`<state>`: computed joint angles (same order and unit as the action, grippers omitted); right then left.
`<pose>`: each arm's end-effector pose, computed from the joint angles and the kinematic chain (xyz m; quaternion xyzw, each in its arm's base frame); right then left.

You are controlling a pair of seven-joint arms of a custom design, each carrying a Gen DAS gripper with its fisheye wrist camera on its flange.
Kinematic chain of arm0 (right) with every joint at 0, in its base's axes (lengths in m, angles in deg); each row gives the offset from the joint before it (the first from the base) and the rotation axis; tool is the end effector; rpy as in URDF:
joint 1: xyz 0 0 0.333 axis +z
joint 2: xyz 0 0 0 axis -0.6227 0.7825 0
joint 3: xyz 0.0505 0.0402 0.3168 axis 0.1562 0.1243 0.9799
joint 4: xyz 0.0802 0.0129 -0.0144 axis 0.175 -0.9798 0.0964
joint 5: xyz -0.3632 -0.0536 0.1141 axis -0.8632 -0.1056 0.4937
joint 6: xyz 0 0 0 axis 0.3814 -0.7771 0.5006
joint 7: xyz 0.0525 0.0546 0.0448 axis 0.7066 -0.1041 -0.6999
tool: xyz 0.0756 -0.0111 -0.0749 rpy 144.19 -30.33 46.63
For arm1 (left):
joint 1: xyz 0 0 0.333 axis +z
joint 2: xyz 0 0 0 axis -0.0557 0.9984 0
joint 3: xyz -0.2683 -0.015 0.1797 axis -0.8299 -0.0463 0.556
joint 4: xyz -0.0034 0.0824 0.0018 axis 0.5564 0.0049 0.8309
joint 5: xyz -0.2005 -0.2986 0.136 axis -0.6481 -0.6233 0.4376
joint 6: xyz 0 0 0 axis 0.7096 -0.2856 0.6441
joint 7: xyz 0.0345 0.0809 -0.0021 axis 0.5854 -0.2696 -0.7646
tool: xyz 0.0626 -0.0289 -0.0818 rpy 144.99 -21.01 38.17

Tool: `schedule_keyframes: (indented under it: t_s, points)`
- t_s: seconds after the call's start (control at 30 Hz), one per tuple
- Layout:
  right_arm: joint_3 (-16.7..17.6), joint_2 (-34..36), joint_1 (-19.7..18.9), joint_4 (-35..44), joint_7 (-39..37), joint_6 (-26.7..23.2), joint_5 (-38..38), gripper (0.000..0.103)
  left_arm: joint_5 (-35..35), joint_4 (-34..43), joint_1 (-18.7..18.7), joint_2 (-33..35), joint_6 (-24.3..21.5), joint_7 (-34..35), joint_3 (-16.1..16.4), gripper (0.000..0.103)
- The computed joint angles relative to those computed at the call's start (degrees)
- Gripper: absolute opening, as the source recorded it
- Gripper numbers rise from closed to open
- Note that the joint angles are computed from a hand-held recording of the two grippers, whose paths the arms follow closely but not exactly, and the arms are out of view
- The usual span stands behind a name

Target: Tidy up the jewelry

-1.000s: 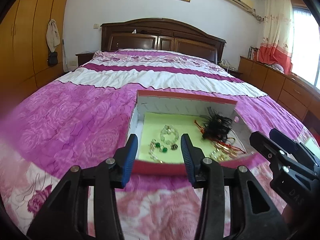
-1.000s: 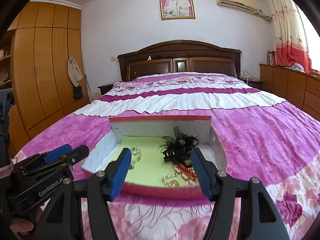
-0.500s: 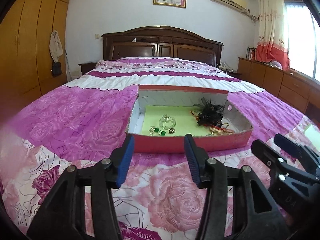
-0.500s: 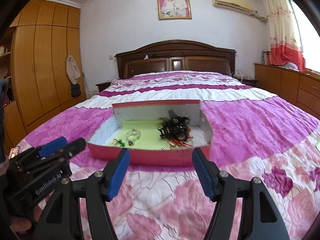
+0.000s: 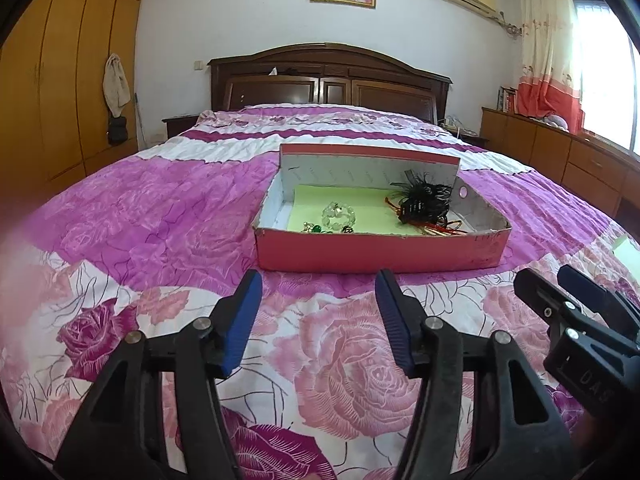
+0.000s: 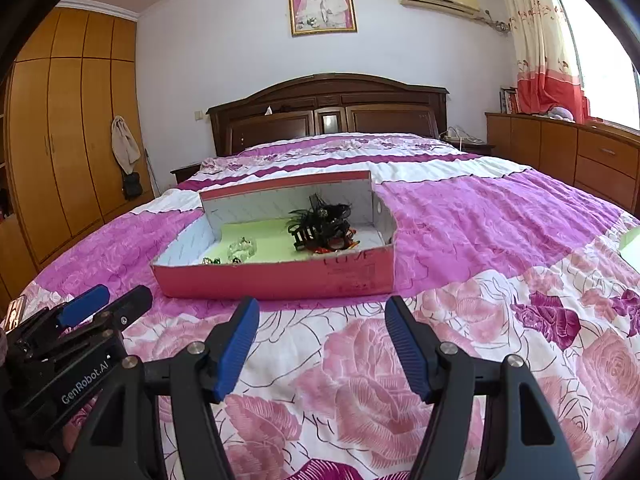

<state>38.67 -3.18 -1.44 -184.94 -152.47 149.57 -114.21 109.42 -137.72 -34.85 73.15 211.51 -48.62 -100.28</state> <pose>0.4318 0.4201 0.4312 -0.5245 0.6596 -0.3961 0.3646 0.4649 -0.4688 0.4522 -0.5461 0.6608 -0.4241 0.2919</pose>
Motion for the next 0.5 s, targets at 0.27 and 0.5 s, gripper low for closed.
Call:
schedule_keyframes:
  t_s: [0.27, 0.5]
  points:
    - [0.3, 0.0, 0.8, -0.1, 0.5, -1.7, -2.5, 0.068, -0.2, -0.5, 0.1, -0.3, -1.0, -1.0, -0.1, 0.054]
    - [0.3, 0.1, 1.0, 0.1, 0.5, -2.4, -2.7, 0.068, 0.8, -0.8, 0.0, -0.7, -1.6, -1.5, -0.3, 0.055]
